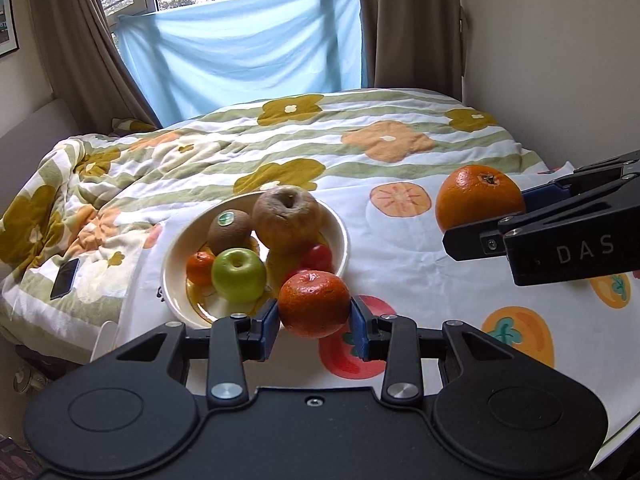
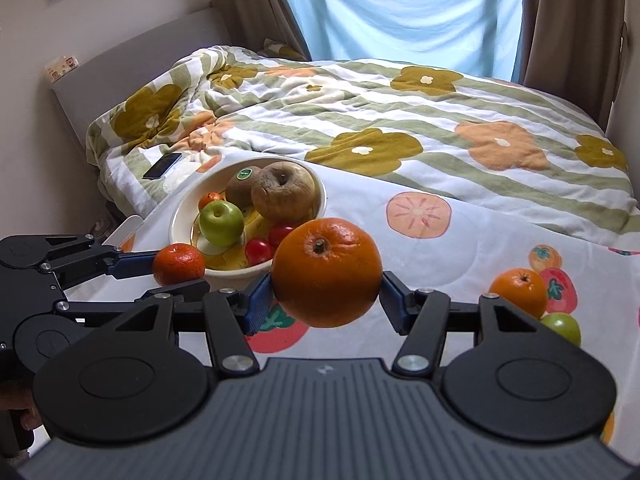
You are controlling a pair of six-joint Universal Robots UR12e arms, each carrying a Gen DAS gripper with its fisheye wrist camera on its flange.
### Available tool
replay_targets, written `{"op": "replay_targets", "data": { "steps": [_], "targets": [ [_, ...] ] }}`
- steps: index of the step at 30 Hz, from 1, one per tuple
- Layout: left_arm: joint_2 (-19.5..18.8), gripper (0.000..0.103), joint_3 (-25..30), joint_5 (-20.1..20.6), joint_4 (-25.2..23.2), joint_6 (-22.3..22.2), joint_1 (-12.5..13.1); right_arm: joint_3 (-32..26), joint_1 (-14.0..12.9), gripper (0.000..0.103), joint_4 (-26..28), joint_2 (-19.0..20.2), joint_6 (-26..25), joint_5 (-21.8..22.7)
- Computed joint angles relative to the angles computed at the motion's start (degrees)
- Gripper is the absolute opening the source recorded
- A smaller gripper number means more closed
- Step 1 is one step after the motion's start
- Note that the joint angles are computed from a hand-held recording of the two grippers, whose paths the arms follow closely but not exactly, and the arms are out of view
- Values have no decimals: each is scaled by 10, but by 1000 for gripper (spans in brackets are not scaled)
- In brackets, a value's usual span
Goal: Organize fruits
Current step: 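Carry tangerine and orange into the duck bowl and open both tools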
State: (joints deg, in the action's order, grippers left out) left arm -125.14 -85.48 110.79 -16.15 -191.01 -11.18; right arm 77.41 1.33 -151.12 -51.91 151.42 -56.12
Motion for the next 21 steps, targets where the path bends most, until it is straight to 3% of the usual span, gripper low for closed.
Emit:
{"op": "replay_targets", "data": {
  "steps": [21],
  "targets": [
    [-12, 41, -10, -62, 1, 63, 73, -59, 63, 73, 14, 43, 67, -69]
  ]
}}
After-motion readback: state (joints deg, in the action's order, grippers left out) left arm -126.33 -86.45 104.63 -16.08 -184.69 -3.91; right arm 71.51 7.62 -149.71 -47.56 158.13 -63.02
